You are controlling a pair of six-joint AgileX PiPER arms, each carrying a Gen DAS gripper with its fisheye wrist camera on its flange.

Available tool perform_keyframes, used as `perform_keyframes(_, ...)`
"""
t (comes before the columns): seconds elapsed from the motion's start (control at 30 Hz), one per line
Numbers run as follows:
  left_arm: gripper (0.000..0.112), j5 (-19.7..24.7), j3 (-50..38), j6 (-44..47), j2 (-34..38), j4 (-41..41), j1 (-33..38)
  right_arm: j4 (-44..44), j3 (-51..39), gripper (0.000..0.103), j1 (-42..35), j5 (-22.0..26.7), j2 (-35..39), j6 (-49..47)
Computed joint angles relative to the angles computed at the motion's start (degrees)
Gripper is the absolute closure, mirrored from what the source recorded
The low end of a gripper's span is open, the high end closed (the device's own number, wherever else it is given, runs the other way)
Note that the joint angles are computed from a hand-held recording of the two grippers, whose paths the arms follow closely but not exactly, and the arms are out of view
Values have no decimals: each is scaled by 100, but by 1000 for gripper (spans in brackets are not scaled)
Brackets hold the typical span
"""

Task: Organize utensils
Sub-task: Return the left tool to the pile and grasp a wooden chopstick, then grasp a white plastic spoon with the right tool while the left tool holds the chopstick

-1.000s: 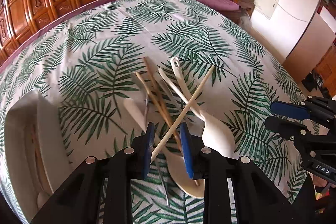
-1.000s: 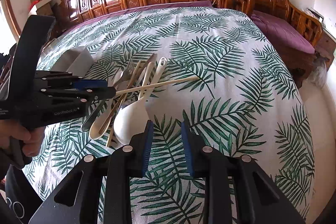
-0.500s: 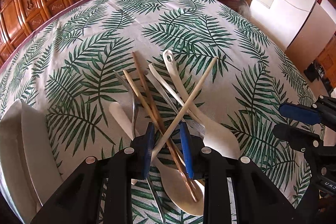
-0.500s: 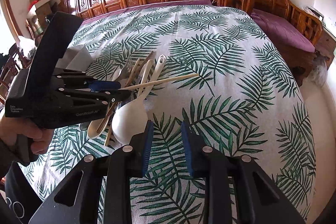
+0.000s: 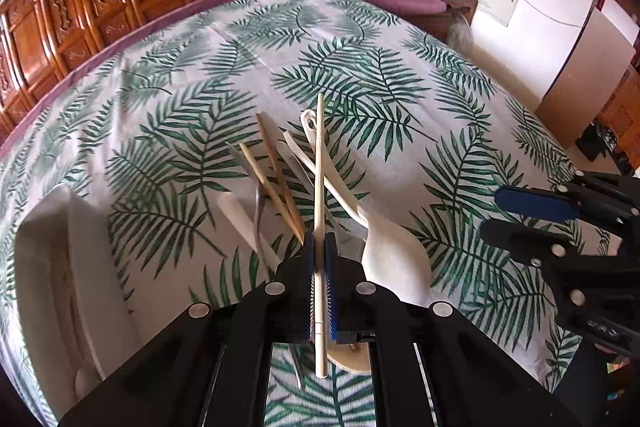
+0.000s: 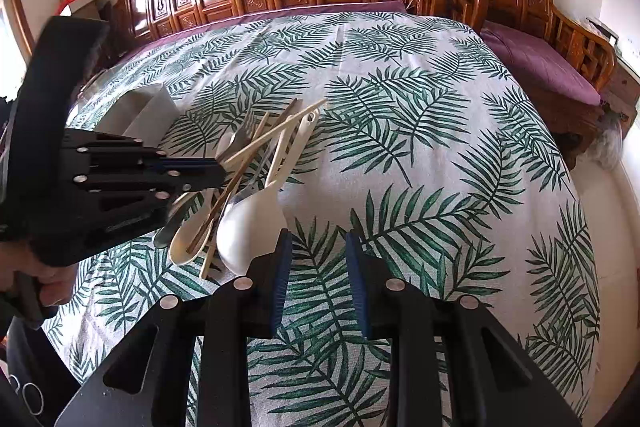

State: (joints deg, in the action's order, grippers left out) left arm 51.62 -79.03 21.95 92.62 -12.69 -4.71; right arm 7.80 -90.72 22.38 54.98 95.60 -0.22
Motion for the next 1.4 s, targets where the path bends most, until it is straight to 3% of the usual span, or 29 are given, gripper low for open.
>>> perform_keyframes(0.5,108,188,1120,779,-1631,-980,1013,-201,-206,73,301,-14,161,236)
perform_keyframes(0.8,108,346,1690,1328,-2320,-1503,1809,-275,-1141,68,551,194,917,514)
perform_keyframes(1.17,108,379,1962,1578,-2610,-1777,1977,-478,-2364,68,642,967,1924,709)
perform_keyframes(1.4,108,469,2024,1770,-2616,-1983,2186,-597,-2237,68,499,1092,1886,843)
